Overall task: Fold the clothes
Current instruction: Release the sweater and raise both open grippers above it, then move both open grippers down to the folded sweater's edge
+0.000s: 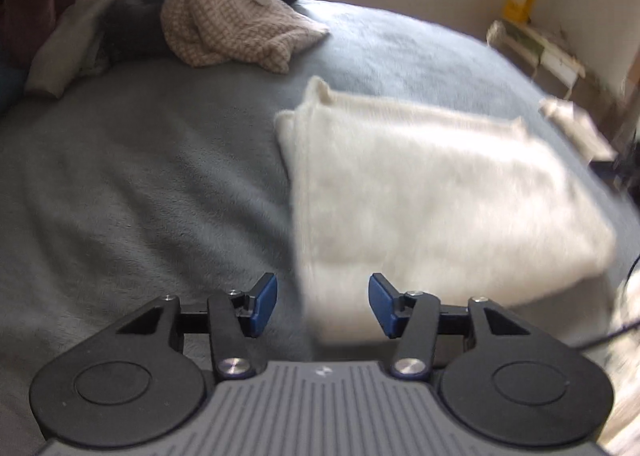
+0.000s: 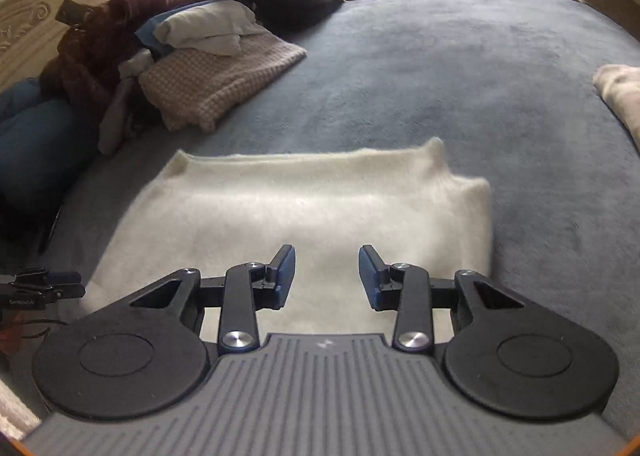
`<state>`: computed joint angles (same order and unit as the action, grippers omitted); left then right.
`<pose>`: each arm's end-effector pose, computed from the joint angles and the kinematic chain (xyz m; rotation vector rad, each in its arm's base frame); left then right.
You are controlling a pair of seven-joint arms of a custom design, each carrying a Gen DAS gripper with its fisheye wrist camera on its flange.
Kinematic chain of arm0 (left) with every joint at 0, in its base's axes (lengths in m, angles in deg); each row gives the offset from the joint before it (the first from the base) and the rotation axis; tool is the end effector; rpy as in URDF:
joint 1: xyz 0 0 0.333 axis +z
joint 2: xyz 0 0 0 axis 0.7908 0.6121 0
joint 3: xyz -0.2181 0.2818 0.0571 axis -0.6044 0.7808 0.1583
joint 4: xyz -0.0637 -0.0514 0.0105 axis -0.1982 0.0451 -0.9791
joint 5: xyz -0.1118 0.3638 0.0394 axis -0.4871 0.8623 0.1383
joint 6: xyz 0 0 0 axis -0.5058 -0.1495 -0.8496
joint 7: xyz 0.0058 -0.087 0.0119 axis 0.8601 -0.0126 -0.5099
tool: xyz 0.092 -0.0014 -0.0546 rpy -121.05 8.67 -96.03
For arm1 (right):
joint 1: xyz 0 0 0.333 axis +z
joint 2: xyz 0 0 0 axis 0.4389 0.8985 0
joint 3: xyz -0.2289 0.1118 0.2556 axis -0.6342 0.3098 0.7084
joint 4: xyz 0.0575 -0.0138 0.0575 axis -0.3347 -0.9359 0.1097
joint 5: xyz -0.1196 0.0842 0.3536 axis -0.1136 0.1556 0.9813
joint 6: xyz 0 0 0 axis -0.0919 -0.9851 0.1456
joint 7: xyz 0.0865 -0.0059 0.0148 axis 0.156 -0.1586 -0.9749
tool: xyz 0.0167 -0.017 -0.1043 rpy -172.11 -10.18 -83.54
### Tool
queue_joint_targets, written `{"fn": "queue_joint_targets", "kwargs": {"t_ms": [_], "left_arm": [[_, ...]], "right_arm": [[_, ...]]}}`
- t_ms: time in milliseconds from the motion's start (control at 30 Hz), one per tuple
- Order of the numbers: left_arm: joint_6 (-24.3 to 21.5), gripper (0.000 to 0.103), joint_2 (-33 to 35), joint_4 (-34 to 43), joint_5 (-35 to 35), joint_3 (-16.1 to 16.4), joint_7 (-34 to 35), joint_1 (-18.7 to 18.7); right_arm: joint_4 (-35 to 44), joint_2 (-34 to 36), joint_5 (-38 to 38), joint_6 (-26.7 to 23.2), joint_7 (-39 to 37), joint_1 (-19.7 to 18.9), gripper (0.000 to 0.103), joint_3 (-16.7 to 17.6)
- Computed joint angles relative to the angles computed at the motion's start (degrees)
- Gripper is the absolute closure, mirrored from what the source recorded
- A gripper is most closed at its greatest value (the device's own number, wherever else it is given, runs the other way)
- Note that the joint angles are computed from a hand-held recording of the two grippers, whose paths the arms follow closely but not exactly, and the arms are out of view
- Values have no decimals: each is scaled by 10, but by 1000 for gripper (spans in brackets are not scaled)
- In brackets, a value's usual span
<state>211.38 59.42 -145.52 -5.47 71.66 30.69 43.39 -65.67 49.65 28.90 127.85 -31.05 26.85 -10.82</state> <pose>0.4192 -0.1702 0.5703 -1.9754 1.7295 -0.6912 0.6205 0.0062 0.6090 -1.9412 1.3545 -0.1403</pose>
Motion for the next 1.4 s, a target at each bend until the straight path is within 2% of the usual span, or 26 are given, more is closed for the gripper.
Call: {"fn": "queue_joint_targets", "kwargs": {"t_ms": [33, 167, 233, 333, 400, 533, 667, 767, 833, 900, 967, 1067, 1100, 1167, 1233, 1367, 1400], "left_arm": [[-15, 51, 1, 4, 20, -12, 0, 6], [-60, 50, 21, 20, 44, -24, -1, 4], [-75, 50, 33, 29, 50, -26, -9, 2], [-73, 50, 43, 28, 61, -25, -21, 1], [-74, 50, 40, 25, 71, -26, -29, 0], [-89, 48, 38, 28, 83, -30, -46, -2], [-105, 43, 39, 34, 93, -31, -56, -4], [-150, 42, 23, 46, 113, -42, -64, -4], [-183, 42, 11, 55, 143, -54, -80, 0], [-189, 42, 3, 64, 160, -55, -95, 1], [-163, 42, 6, 74, 176, -51, -114, 5], [-101, 39, 35, 100, 211, -49, -148, 19], [-80, 38, 45, 107, 224, -50, -160, 23], [-24, 37, 73, 116, 250, -48, -188, 30], [4, 37, 107, 132, 263, -46, -213, 34], [27, 37, 172, 172, 313, -38, -279, 35], [6, 37, 191, 191, 338, -36, -295, 31]], "right_arm": [[-5, -6, -9, -15, 18, -5, 69, -6], [-17, -21, -58, -69, 36, -14, 69, -16], [-25, -16, -108, -67, 52, -10, 69, -16], [-37, 4, -175, -48, 89, -5, 72, -17], [-37, 1, -166, -54, 93, -12, 73, -18], [-56, -35, -169, -30, 27, -14, 72, -18], [-29, -4, -234, -65, 12, -8, 71, -17], [-11, 11, -262, -72, 29, -6, 71, -17], [-20, -11, -265, -34, 24, -4, 71, -16], [-16, -25, -231, 8, 20, -6, 71, -16], [-16, -37, -160, 87, 5, -6, 71, -13], [-15, -49, 10, 205, -71, 6, 68, -4], [-10, -50, 67, 217, -107, 11, 65, -2], [-12, -51, 127, 176, -168, 19, 60, -1], [-14, -49, 160, 128, -206, 26, 58, 0], [-10, -18, 62, 25, -132, 42, 59, 13], [-6, -11, 48, 10, -123, 46, 59, 17]]}}
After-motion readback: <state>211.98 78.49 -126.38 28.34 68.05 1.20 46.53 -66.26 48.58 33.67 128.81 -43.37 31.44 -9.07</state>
